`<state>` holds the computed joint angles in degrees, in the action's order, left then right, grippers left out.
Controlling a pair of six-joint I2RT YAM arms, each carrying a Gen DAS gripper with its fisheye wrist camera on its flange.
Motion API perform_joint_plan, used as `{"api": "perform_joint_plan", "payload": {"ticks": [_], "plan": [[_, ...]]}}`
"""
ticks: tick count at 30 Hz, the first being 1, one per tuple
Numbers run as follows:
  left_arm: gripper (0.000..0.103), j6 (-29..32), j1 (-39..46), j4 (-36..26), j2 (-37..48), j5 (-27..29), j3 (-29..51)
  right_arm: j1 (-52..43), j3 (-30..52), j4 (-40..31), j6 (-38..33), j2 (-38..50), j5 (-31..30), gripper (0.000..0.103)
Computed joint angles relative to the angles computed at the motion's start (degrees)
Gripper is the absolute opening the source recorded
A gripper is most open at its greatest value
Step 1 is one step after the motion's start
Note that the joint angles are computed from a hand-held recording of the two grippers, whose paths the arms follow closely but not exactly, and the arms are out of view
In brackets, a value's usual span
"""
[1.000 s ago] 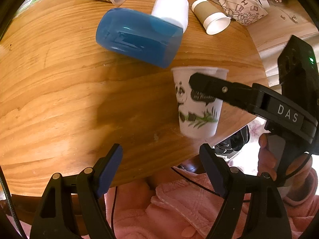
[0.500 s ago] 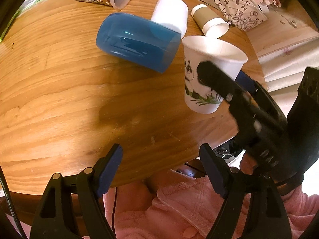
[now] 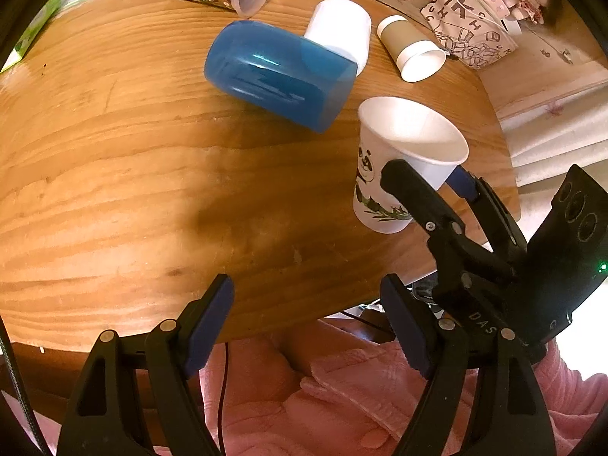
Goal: Flip cup upright
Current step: 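Carry the panda cup with the right gripper, turning its rim upward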
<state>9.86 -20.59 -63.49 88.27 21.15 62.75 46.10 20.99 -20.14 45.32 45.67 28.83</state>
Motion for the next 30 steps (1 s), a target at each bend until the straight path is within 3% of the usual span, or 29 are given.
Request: {"api": "perform_joint_plan", "payload": {"ticks": [6, 23, 30], "plan": [[0.082, -1.76, -1.06, 0.53, -1.74, -0.19, -1.32, 2.94, -0.97, -2.28, 0.78, -1.94, 2.69, 0.067], [0.082, -8.96, -5.84, 3.47, -6.57, 0.49, -7.06, 10.38, -2.03, -14.56, 6.95, -7.85, 2.32, 0.065], [0.082, -9.94, -5.22, 1.84, -8.49, -0.77, -7.92, 12.22, -2.66, -14.84, 9.34, -8.55, 1.32, 0.074]]}}
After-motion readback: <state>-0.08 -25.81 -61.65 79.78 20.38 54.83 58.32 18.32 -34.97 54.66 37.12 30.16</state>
